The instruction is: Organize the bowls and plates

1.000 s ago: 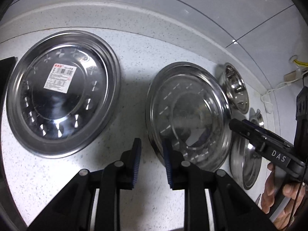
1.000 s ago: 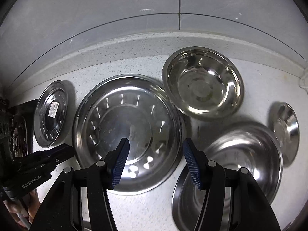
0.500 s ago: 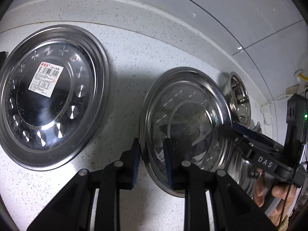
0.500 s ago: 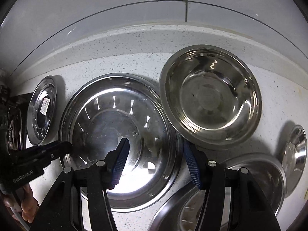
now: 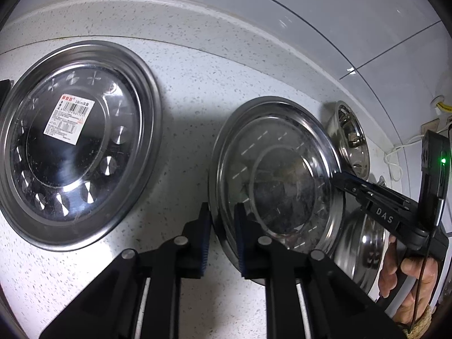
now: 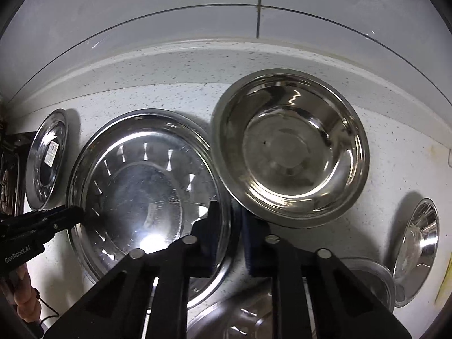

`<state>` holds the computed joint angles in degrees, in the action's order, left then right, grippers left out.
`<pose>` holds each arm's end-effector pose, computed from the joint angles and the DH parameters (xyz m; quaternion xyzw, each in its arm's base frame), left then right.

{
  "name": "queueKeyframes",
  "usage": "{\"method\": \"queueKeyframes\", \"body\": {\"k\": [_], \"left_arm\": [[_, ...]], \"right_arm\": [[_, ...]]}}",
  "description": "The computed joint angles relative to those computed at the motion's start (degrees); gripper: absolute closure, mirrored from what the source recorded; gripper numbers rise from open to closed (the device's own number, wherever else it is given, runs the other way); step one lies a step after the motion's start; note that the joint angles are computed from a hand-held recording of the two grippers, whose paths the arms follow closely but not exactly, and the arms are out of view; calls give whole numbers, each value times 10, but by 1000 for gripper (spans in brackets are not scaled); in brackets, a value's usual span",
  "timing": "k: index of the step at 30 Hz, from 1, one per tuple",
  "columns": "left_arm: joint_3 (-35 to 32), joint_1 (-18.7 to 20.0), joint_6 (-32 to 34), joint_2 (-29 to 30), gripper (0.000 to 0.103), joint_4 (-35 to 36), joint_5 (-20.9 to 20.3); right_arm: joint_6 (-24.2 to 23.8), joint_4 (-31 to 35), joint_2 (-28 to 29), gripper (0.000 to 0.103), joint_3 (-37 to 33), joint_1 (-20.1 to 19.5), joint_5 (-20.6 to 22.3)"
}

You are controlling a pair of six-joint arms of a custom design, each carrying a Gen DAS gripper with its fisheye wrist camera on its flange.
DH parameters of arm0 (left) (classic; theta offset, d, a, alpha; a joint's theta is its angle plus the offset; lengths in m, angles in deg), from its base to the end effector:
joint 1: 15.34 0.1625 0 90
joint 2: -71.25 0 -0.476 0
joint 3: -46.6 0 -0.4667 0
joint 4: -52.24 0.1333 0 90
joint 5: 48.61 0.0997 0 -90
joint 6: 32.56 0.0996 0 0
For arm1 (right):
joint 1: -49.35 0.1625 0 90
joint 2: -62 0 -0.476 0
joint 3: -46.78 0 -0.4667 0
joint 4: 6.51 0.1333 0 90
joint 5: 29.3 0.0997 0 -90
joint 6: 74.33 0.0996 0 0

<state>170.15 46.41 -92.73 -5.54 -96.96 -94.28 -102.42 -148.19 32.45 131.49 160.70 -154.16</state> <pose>-0.0774 -0.5728 0.2378 -0.2924 0.8739 -0.3334 0.1989 0.3534 -0.6943 -0.0734 0.4071 -0.8625 -0.0465 0.2972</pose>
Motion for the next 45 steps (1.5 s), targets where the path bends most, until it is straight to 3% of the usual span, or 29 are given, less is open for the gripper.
{"method": "queueKeyframes", "body": {"k": [7, 12, 23, 29, 35, 39, 45], "left_arm": [[14, 6, 3, -9, 89, -39, -20], [20, 3, 1, -14, 95, -40, -16], [36, -54, -37, -61, 95, 27, 57], [75, -134, -126, -138, 95, 127, 92], [112, -240, -264, -203, 95, 275, 101], [134, -323, -366, -223, 95, 370, 75], [200, -408, -465, -224, 95, 340, -9]], "right_arm": [[-1, 18, 8, 89, -10, 0, -17], [-26, -12, 9, 89, 0, 1, -27], [-35, -71, -24, 91, 47, 9, 22], [-37, -76, -76, 91, 90, 26, 57], [-45, -86, -166, 92, 186, 39, 74], [-56, -84, -240, 92, 263, 38, 88], [-54, -60, -332, 92, 371, 21, 81]]}}
